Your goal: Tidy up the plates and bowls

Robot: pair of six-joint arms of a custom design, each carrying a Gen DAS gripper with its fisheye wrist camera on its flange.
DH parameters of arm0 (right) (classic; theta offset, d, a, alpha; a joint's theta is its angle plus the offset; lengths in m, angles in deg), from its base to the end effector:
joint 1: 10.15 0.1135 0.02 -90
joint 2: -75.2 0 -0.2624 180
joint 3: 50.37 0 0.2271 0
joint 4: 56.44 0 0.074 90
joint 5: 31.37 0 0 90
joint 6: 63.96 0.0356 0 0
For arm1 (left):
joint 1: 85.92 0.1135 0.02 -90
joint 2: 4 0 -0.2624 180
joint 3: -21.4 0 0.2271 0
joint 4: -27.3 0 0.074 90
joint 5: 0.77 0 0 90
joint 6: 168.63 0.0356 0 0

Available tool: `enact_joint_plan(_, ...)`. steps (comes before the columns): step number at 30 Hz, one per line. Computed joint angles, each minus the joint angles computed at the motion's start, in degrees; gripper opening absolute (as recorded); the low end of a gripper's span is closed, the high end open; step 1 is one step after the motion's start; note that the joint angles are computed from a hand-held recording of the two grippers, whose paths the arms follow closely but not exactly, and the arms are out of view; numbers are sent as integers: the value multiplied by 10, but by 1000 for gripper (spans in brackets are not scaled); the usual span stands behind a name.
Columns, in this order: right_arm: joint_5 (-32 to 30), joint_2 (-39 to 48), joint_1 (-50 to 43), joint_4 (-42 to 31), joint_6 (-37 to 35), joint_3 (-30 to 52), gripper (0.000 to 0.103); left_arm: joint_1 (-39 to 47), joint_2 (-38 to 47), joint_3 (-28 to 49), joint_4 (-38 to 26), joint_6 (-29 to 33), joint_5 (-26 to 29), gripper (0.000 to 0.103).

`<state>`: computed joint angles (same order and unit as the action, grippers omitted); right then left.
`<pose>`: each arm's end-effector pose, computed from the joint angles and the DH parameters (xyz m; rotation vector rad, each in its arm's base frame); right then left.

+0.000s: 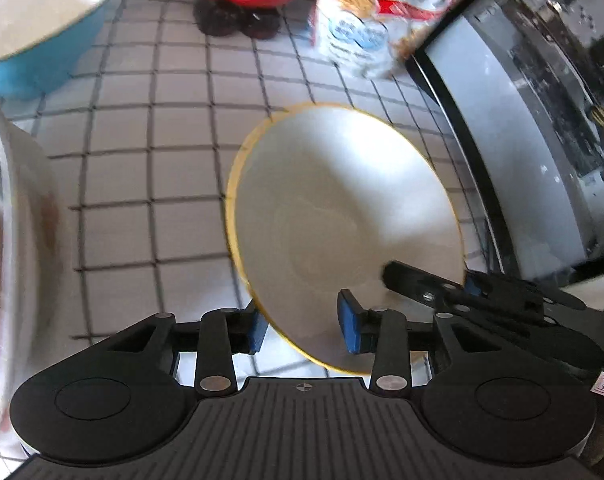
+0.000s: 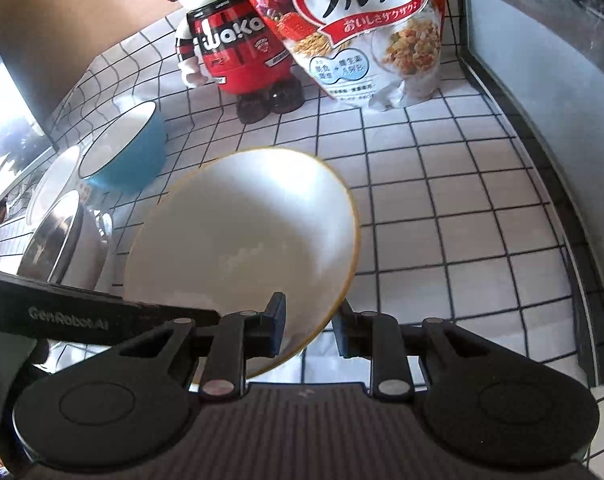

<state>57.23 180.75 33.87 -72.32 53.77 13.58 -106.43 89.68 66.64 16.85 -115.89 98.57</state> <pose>0.2288 0.2224 0.1231 -0.3855 2.6268 0.4801 0.2264 -0.0909 0.1120 -0.3312 2.6698 -0.5540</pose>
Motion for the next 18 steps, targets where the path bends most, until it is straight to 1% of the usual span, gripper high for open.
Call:
enact_joint_plan(4,12,14,-9,6,2,16,25,18,-4,-3,8,-6,-19,40)
enact_joint_plan(6,13,30,-15,10,7,30,25,25,-8,0,7,-3,-12,34)
enact_joint_plan(7,12,39,-19,12,13,36,25,26,-9,3,3,-1,-8,35)
enact_joint_plan(9,0,48,-24,21,18,42,28,19,-7,12,-10,2,-16,35)
enact_joint_plan(12,10,52,-20,10,17,53,29,12,-9,11,-12,4,-19,37)
enact_joint_plan(15,3,45,-22,4,17,48,29,11,-6,12,-9,7,-14,38)
enact_joint_plan(18,10,35,-21,5,15,36,29,10,1,13,0,13,-4,38)
